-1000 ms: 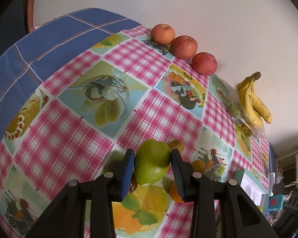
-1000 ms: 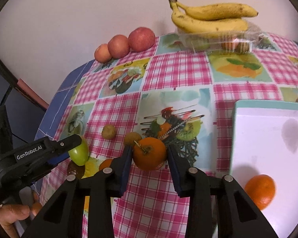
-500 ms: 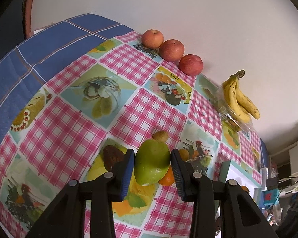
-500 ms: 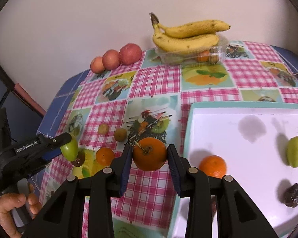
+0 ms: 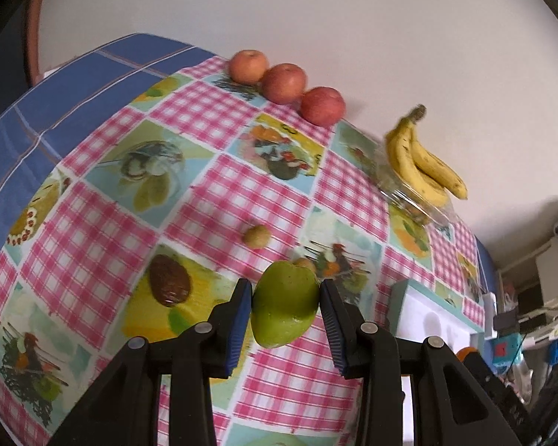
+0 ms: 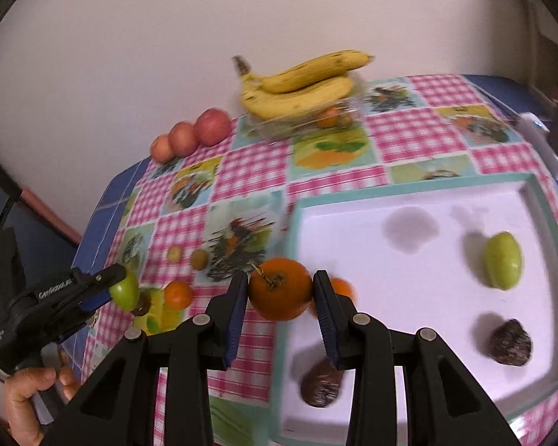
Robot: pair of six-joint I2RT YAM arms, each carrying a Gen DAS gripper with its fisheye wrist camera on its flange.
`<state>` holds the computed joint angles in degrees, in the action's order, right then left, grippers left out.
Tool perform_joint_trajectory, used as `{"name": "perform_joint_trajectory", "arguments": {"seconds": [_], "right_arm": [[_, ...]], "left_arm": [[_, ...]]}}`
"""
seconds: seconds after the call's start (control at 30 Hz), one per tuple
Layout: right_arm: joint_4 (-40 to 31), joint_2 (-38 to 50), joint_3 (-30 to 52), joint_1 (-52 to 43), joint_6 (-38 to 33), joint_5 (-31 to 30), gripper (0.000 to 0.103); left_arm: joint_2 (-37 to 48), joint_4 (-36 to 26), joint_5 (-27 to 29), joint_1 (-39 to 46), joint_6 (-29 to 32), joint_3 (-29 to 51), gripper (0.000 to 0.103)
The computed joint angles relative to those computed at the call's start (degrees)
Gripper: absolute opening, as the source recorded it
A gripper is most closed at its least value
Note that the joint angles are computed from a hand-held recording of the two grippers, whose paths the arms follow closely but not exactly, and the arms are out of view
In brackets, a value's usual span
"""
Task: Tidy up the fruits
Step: 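Lift the guava and mandarin and carry both over the white tray, then lower the fruits into the tray and open both tools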
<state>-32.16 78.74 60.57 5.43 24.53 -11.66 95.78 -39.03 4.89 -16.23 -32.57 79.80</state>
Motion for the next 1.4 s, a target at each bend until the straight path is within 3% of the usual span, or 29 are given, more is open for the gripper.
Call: {"name": "perform_joint_trajectory", "arguments": {"seconds": [0.37, 0.63, 0.87, 1.4], "right_arm": [[-3.0, -2.4, -3.1, -17.6, -1.9, -2.7, 0.037], [-5.1, -1.5, -3.8, -27.2, -6.5, -1.2, 0.037], [-6.3, -1.0, -3.1, -30.5, -8.8, 0.2, 0.037], [-6.5, 4.6, -5.0, -32.0, -9.3, -0.2, 0.038]], "left_arm": [[3.8, -1.6, 0.0, -11.5, 0.1, 5.8, 0.040], [9.2, -4.2, 1.8, -20.6, 1.3, 12.2, 0.040], [14.6, -6.2, -0.4, -26.9, 4.6, 16.0, 0.040], [19.3, -5.5, -3.0, -29.3, 8.4, 15.5, 0.040]]}}
